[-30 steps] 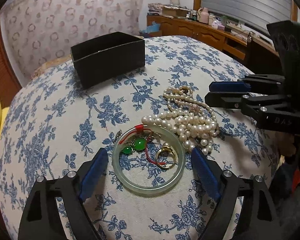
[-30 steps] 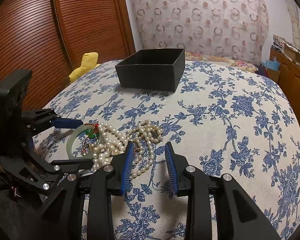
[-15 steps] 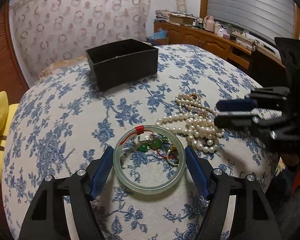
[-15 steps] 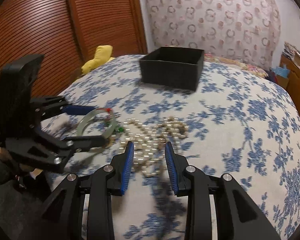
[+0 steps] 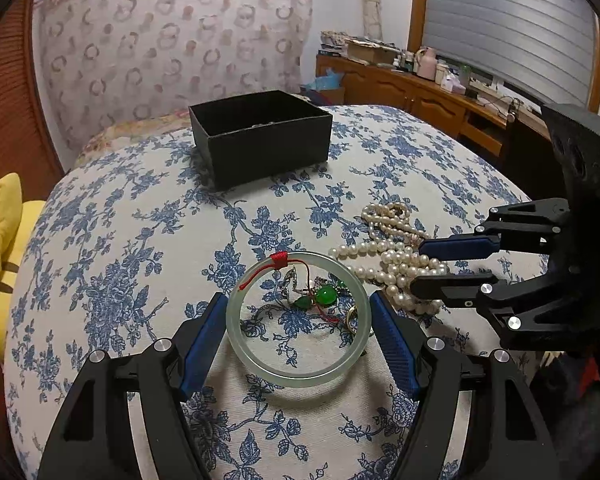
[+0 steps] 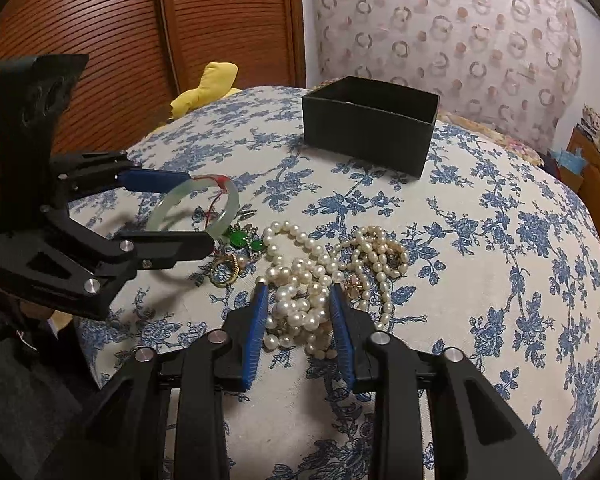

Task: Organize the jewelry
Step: 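Move the right tool to the pearl necklace and grasp it, then lift the pearl necklace with the right tool while the left tool carries the jade bangle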

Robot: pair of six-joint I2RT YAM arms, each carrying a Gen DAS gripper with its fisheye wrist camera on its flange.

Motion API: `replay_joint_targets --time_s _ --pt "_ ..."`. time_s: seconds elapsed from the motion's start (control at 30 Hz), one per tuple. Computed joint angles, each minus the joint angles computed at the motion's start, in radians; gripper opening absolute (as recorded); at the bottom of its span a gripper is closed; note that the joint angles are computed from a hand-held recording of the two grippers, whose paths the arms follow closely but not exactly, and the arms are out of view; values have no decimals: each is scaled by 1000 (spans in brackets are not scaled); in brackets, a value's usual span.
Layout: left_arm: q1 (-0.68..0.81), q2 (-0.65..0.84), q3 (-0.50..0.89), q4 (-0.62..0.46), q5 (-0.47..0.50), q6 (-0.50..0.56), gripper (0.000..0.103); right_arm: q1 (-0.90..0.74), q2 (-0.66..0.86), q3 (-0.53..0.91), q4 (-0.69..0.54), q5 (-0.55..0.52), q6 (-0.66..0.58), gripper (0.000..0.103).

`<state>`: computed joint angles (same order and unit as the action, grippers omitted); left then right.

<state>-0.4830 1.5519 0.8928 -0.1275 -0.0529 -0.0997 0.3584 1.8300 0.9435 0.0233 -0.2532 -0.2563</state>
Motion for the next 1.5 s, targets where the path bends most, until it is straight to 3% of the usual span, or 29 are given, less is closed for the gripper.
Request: replay_joint_targets --time_s 0.07,0.13,0.17,0.47,0.77,1.07,1.5 --pt "2 -2 1 0 4 -1 69 -3 -3 2 -4 -5 -2 23" --pt "5 -2 6 -2 5 -2 69 -4 -12 -3 1 -11 -6 9" --pt "5 -2 8 -2 4 -3 69 -7 -16 -2 1 -14 -5 9" --pt "14 -16 4 8 6 -6 69 -15 -43 7 -11 -27 -17 8" --pt "35 -43 19 18 8 -10 69 -29 -179 20 -35 -53 -15 8" --pt "46 -44 80 11 4 -2 69 -43 -249 108 -69 -49 -26 8" --pt "55 -1 186 -2 -10 4 69 -56 -233 285 -100 -23 -23 8"
